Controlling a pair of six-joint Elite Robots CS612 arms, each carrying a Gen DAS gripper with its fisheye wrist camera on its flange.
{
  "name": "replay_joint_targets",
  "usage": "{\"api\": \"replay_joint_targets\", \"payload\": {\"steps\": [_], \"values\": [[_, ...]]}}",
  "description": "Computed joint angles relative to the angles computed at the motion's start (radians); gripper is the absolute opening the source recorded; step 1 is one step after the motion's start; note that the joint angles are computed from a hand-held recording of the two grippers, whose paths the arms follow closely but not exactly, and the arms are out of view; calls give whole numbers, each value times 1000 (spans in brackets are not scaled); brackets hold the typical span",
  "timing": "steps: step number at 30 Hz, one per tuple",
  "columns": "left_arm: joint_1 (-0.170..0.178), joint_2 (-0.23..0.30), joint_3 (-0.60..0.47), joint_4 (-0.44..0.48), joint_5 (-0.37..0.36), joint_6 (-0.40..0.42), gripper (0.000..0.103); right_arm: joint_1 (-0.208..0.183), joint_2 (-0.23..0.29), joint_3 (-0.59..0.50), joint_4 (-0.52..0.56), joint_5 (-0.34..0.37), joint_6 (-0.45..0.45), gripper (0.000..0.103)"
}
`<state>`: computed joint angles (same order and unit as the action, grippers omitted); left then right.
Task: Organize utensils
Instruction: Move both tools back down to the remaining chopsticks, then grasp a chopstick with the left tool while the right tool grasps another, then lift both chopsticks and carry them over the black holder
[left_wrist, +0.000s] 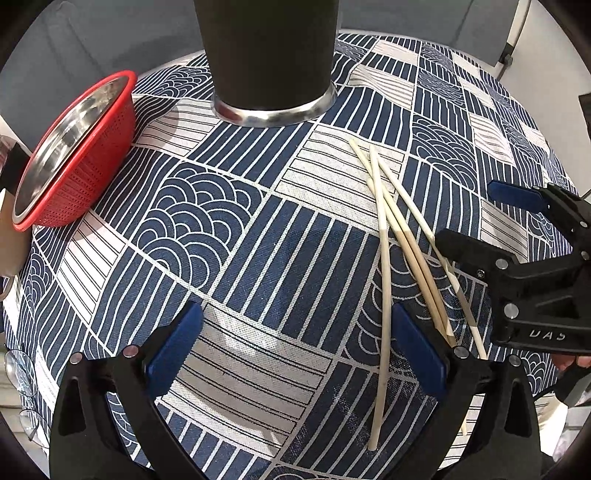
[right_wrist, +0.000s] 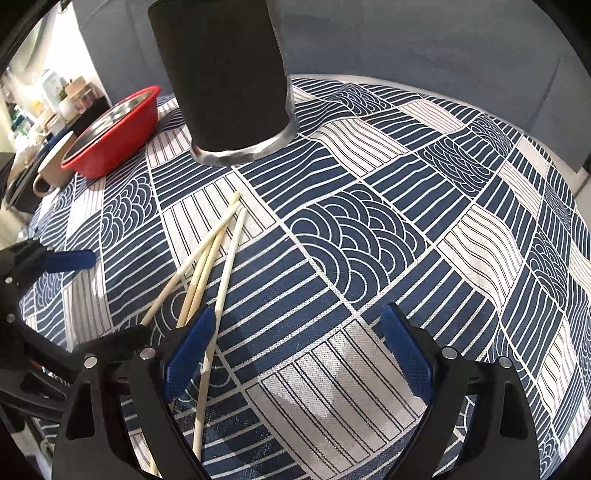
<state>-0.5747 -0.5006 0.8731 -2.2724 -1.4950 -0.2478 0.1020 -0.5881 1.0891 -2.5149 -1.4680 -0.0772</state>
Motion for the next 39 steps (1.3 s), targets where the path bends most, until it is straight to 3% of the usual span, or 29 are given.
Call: {"api": "replay_joint_targets", "payload": {"steps": [4,8,10,15,17,20,31,39], "values": [[0,-14,32,-37,1,9,95,2,1,-6,12,-2,-8,86],[6,-29,57,-62,4,11,79,15,5,-22,50,-28,-75,84],[10,-34,65,-69,6,4,70,15,4,-21,48,-15,-98,78],[20,-43,78,-79,7,-15,36,11,1,-25,48,-12,-107,42],[26,-47,82,-78,-1,-24,26,9,3,-36,63,-25,-90,20],[36,-53,91,-80,-25,-46,12,3,5,-44,80,-38,-88,7],[54,-84,140,-72,-79,-77,7,-29,-9,-40,137,-101,2,4],[65,-108,183,-99,-112,-123,4,-66,-32,-8,125,-9,123,4]]}}
